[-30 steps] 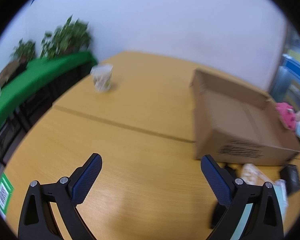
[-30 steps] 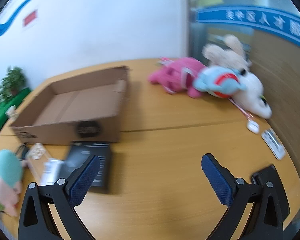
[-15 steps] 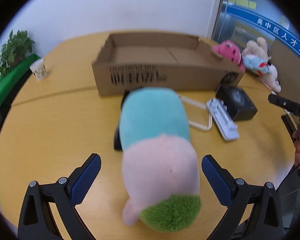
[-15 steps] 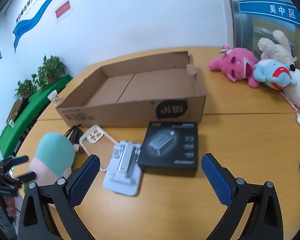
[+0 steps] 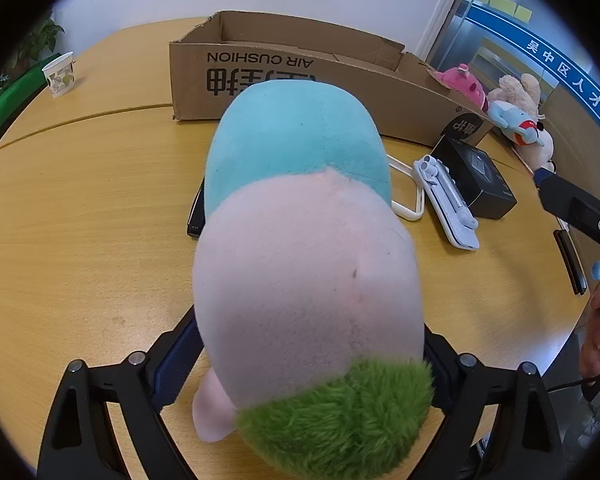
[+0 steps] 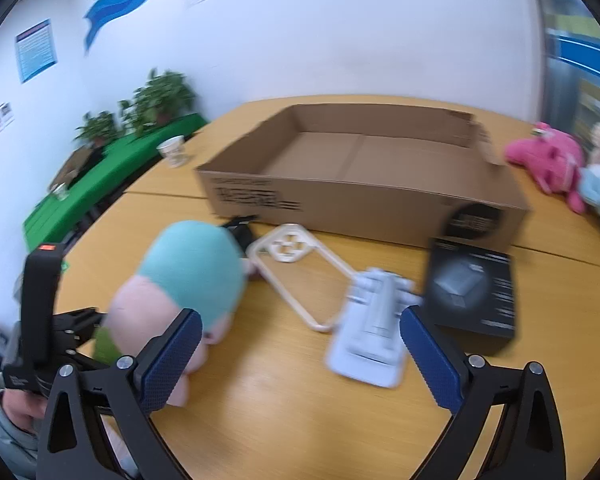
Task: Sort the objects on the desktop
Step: 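Grasp the teal-pink-green plush toy with the right gripper, then lift and carry the plush toy over the cardboard box with the right gripper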
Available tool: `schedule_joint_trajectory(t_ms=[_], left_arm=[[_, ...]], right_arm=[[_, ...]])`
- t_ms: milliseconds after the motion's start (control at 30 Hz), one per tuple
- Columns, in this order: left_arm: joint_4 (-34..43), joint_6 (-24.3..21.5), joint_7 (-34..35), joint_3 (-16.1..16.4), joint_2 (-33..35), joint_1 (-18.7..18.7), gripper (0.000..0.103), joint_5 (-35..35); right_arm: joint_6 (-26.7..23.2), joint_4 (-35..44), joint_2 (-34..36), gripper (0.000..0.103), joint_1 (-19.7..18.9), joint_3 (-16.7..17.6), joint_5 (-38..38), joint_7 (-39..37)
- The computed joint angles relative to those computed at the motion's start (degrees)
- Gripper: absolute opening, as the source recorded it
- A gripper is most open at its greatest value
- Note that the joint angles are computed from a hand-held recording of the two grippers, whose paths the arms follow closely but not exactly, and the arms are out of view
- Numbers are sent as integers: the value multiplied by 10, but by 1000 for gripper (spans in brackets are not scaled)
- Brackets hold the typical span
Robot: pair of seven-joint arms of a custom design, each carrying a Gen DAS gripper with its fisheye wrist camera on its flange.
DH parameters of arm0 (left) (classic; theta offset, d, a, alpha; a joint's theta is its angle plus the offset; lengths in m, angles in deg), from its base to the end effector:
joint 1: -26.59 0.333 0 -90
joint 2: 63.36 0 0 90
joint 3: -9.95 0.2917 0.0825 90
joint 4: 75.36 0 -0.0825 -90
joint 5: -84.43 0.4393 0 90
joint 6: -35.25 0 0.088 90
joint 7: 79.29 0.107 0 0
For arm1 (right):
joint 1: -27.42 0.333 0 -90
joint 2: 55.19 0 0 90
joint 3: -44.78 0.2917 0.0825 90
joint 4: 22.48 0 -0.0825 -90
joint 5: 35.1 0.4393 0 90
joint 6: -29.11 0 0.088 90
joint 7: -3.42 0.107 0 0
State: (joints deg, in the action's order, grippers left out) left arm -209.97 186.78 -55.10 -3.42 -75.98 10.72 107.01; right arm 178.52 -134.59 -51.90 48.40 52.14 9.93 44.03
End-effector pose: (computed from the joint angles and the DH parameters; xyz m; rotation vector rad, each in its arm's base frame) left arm 0.4847 -0.2844 0.4176 -2.2407 1.6000 -0.7189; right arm 0.5898 0.2997 0.4607 -2.1608 0.8955 -0.1532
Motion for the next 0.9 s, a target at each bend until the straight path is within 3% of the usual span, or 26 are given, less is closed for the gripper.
schedule_joint_trajectory(t_ms=[233, 433, 533, 633, 900], left_arm=[[-23, 30, -11, -1, -16, 3, 91, 12], [-45, 68, -14, 4, -27, 5, 89, 16], [-55, 87, -5, 9, -30, 4, 88, 15], [-61, 106, -5, 11, -32, 7, 85, 14], [-57, 103, 21, 13, -32, 3, 79, 9]], right_arm=[[-47, 48, 36, 88, 14, 16, 15, -16], [-89, 115, 88, 89, 25, 26, -8, 22], [-93, 146, 115, 89, 38, 29, -43, 42], [-131, 190, 158, 89, 51, 25, -92, 94], [-118, 177, 160, 92, 46, 30, -101, 94]])
